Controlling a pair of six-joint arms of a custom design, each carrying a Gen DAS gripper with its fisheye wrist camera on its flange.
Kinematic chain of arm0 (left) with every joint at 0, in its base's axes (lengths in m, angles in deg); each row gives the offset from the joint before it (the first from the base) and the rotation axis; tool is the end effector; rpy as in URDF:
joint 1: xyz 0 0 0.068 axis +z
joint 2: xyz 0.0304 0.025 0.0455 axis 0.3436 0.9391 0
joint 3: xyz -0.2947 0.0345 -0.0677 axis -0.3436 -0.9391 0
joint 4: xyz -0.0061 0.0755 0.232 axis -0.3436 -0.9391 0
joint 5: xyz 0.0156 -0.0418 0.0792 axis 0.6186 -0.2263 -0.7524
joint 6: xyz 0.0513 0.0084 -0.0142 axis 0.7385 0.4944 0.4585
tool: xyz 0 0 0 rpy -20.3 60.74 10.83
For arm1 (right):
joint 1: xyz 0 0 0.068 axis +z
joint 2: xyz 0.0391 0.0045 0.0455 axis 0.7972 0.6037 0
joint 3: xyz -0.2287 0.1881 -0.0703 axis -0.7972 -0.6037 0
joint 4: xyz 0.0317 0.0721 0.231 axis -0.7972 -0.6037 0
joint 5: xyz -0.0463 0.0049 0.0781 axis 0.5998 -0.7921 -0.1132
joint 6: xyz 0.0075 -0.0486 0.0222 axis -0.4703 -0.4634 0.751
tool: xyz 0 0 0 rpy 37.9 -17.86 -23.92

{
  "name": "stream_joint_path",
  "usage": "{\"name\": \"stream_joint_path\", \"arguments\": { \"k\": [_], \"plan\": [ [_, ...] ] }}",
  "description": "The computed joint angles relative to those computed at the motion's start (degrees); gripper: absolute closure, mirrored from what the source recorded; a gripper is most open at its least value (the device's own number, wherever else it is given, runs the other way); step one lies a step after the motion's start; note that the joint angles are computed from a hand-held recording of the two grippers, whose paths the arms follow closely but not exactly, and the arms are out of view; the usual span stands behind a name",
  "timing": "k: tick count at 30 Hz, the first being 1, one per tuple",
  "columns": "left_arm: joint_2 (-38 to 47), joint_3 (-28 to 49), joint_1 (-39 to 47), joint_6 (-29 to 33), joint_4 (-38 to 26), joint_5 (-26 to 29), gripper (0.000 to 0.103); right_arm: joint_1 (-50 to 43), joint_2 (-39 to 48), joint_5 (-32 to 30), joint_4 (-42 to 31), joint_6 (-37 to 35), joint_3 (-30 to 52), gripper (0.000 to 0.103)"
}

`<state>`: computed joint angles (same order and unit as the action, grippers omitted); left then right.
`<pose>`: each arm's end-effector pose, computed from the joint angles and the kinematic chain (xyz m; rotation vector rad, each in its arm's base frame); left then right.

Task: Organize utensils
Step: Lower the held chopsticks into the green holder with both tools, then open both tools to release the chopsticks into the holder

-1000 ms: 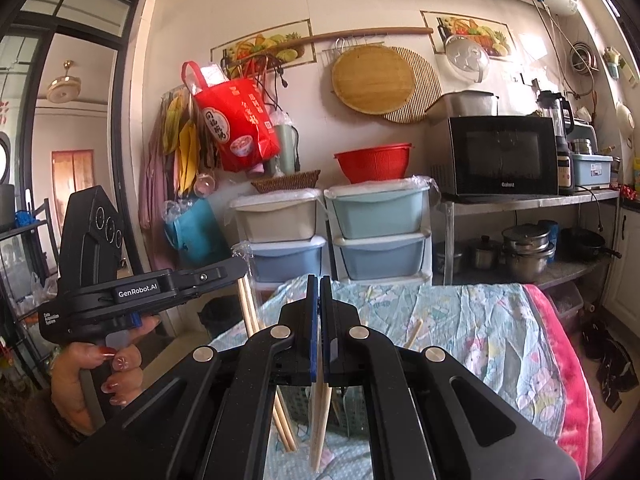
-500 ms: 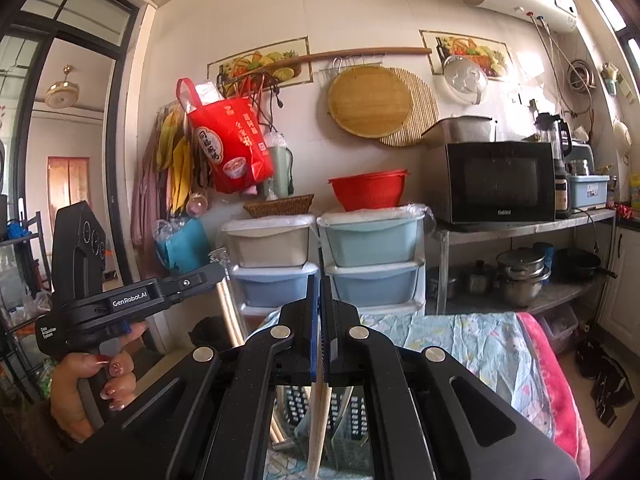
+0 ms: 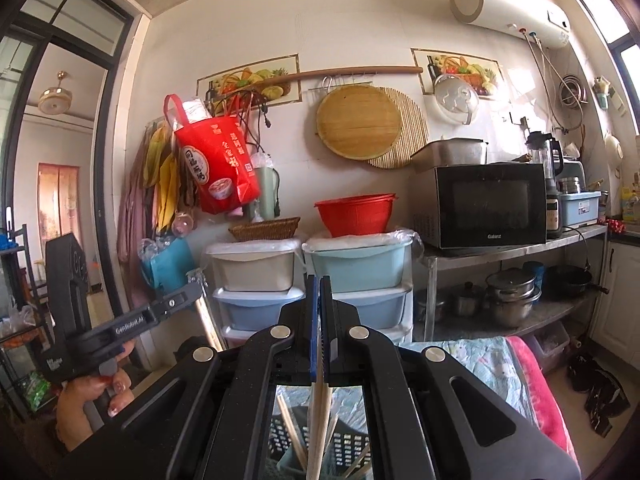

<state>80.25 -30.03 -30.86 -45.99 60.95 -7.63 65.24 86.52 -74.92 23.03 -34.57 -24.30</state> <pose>0.1652 -0.1584 0.3223 -0.3041 1.6309 -0.2047 0.2547 0.0763 0.3427 -0.5891 1.5716 0.6897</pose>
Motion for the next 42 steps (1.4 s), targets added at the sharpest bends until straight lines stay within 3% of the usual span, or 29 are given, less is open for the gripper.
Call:
{"name": "stream_joint_path", "arguments": {
  "k": [15,27,42],
  "plan": [
    [7.65,-3.02,0.94,2.4,7.77,-4.49,0.1,2.27,6.91,5.12,1.73,-1.15,3.26,0.102],
    [11.45,-6.6,0.95,-0.16,13.33,-3.03,0.1,3.67,11.13,7.62,7.2,-1.23,1.03,0.102],
    [16.16,-9.75,-0.57,-5.07,15.38,-2.49,0.1,5.41,15.2,9.45,13.7,-0.05,-3.94,0.102]
  ]
}}
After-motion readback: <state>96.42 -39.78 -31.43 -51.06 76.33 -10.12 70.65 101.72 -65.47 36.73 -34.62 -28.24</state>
